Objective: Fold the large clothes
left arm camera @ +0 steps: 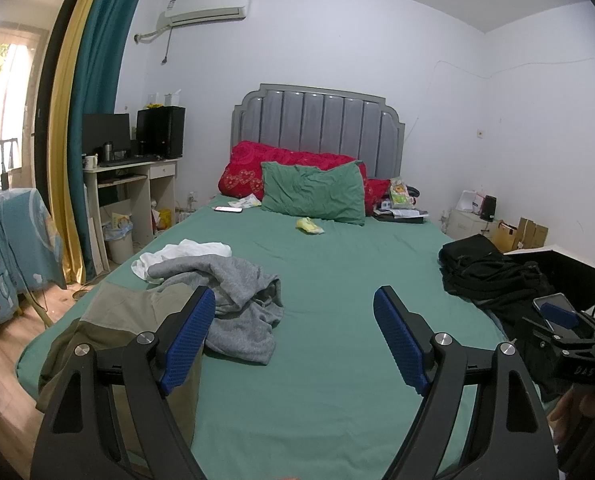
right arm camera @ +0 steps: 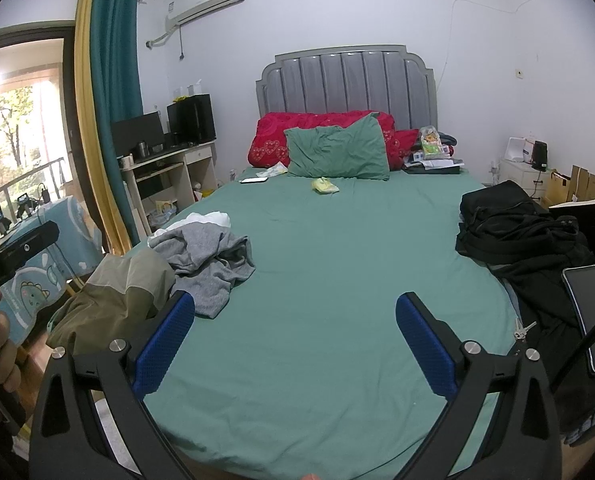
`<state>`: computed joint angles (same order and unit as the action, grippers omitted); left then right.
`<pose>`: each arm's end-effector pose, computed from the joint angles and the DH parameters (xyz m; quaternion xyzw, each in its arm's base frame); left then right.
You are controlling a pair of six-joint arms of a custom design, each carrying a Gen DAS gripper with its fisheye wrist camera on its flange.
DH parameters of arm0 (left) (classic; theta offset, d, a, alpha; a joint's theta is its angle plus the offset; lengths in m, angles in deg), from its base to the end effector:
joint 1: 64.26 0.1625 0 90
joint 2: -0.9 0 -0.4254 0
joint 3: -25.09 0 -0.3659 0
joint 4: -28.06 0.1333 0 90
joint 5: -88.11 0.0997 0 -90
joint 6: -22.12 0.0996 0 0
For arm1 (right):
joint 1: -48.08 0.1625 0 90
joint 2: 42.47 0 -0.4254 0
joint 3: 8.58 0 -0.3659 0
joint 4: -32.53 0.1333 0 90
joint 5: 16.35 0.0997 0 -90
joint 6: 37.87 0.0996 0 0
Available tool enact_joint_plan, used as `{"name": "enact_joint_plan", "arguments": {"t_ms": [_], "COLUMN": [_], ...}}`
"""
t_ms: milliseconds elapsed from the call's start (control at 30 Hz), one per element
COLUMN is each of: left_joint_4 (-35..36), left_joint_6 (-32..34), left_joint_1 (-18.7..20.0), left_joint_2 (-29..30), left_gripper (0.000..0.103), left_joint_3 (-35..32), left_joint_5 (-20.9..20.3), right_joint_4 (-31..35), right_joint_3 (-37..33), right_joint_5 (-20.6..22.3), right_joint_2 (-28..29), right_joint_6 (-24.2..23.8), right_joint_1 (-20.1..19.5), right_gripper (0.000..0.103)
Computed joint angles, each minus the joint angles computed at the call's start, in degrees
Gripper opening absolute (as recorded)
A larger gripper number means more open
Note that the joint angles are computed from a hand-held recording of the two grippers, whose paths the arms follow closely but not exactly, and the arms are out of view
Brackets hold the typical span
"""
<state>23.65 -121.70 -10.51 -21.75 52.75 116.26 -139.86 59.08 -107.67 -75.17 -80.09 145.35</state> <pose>-0.2965 -0.7784 0.1942 0.0686 0.7055 -0.6036 0.3649 0.2310 -0.7756 0.1887 0.3790 -0.8334 0.3804 0.1308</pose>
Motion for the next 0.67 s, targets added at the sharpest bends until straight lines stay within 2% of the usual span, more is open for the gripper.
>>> {"name": "enact_joint_plan", "arguments": {"t_ms": [667], "left_joint_4": [-1.3], "left_joint_6": [-0.5], "left_joint_1": [0.1], "left_joint_2": [-1.6], "left_gripper": [0.084], "left_joint_3": [3.7], "left_joint_5": [0.0], "right_joint_4": [-1.3], "right_joint_3": [2.3], "right_joint_5": [-0.8], "right_joint_2": [-0.3], "right_joint_6": [0.8], "right_joint_1": [0.4], "right_gripper": [0.100]}}
